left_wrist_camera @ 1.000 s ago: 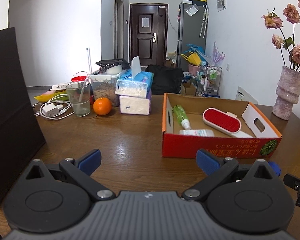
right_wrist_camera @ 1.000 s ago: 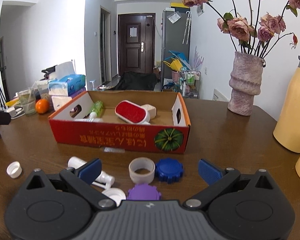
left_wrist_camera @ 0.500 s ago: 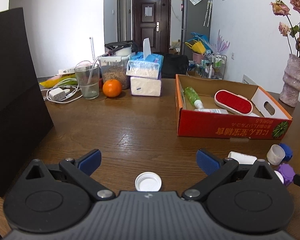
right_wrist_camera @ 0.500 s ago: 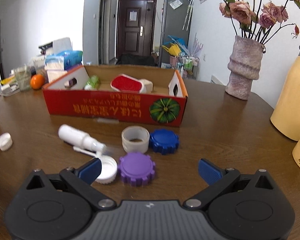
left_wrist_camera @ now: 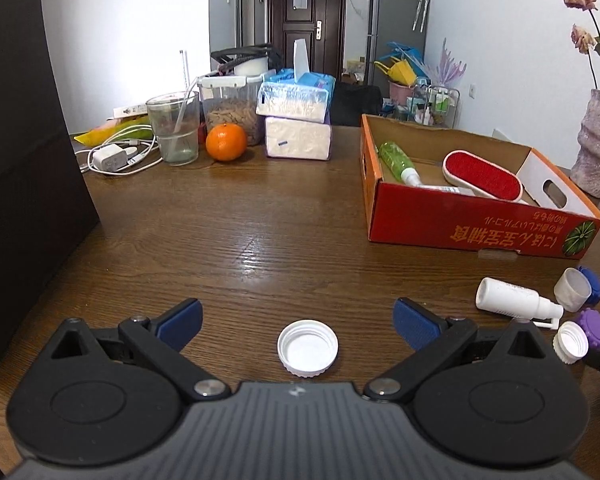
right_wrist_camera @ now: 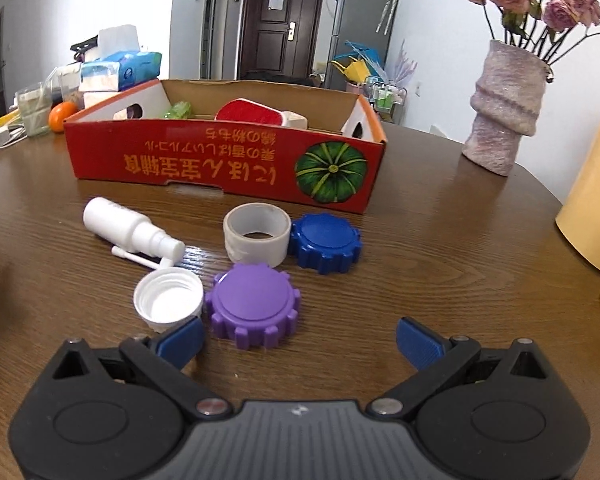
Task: Organize rigid objects
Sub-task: 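Reach the left tool to the white bottle cap while the right tool reaches the purple cap, then close the left tool on the white cap while the right tool grips the purple cap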
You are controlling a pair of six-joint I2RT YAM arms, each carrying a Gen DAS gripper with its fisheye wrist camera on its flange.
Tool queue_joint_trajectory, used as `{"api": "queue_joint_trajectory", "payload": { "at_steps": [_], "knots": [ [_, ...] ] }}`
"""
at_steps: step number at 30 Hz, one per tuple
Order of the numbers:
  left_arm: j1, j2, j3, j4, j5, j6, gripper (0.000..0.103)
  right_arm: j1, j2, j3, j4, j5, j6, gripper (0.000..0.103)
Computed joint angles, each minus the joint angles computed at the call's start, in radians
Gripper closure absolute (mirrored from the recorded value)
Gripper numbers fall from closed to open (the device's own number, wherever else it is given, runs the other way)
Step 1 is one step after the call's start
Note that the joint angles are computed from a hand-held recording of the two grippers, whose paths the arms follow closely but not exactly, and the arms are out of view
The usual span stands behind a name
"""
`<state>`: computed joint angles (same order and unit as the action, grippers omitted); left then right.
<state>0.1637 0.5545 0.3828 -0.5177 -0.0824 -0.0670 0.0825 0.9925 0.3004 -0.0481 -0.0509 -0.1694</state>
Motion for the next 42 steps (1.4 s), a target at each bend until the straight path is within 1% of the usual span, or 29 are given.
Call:
{"api": "queue_joint_trajectory", "payload": {
  "at_steps": [3,6,7,8,9,10,13,17,20,25,29,31,33,34,36,38,39,40,41,42],
  "knots": [
    [0.003,0.029,-0.006,0.021,0.003,-0.001,0.000,-0.005,0.036,0.008,0.035,-0.026,-0.003,0.005],
    [0.011,0.046,-0.016,0.039,0.016,0.002,0.000,-0.022,0.063,0.010,0.069,-0.074,-0.005,0.016],
    [0.013,0.052,-0.021,0.047,0.021,0.002,0.000,-0.031,0.067,0.010,0.075,-0.098,-0.005,0.025],
    [0.011,0.060,-0.025,0.055,0.020,0.002,0.000,-0.046,0.067,0.008,0.076,-0.134,-0.005,0.041],
    [0.009,0.070,-0.029,0.064,0.019,0.000,0.000,-0.060,0.063,0.006,0.076,-0.169,-0.006,0.051],
    [0.005,0.081,-0.032,0.074,0.017,-0.004,0.000,-0.066,0.058,0.005,0.073,-0.185,-0.008,0.050],
    [-0.003,0.121,-0.042,0.102,0.014,-0.013,0.000,-0.049,0.040,-0.024,0.111,-0.154,0.001,0.050],
    [-0.005,0.146,-0.058,0.132,0.000,-0.032,0.000,-0.064,-0.010,-0.052,0.137,-0.155,0.029,0.050],
    [0.009,0.166,-0.065,0.152,0.011,-0.035,0.000,-0.088,-0.031,-0.061,0.153,-0.151,0.048,0.050],
    [-0.027,0.202,-0.071,0.176,-0.048,-0.063,0.000,-0.114,-0.030,-0.063,0.183,-0.145,0.083,0.050],
    [-0.024,0.235,-0.071,0.190,-0.056,-0.069,0.003,-0.135,-0.035,-0.065,0.189,-0.160,0.096,0.050],
    [-0.026,0.241,-0.071,0.191,-0.058,-0.071,0.008,-0.138,-0.042,-0.067,0.187,-0.165,0.096,0.050],
    [-0.026,0.243,-0.072,0.194,-0.060,-0.074,0.010,-0.139,-0.044,-0.068,0.188,-0.170,0.096,0.050],
    [-0.024,0.245,-0.072,0.195,-0.059,-0.073,0.014,-0.139,-0.042,-0.068,0.189,-0.172,0.095,0.050],
    [-0.030,0.245,-0.073,0.197,-0.067,-0.075,0.018,-0.138,-0.043,-0.070,0.191,-0.171,0.092,0.050],
    [-0.035,0.236,-0.076,0.197,-0.069,-0.073,0.026,-0.137,-0.049,-0.072,0.191,-0.172,0.093,0.050],
    [-0.039,0.229,-0.078,0.197,-0.071,-0.071,0.034,-0.137,-0.051,-0.073,0.191,-0.171,0.093,0.050],
    [-0.040,0.221,-0.081,0.196,-0.069,-0.069,0.039,-0.138,-0.052,-0.074,0.190,-0.171,0.094,0.050],
    [-0.037,0.213,-0.083,0.195,-0.060,-0.065,0.041,-0.138,-0.052,-0.074,0.190,-0.171,0.094,0.050],
    [-0.037,0.208,-0.084,0.194,-0.056,-0.063,0.048,-0.138,-0.052,-0.074,0.191,-0.172,0.093,0.050]
  ]
}}
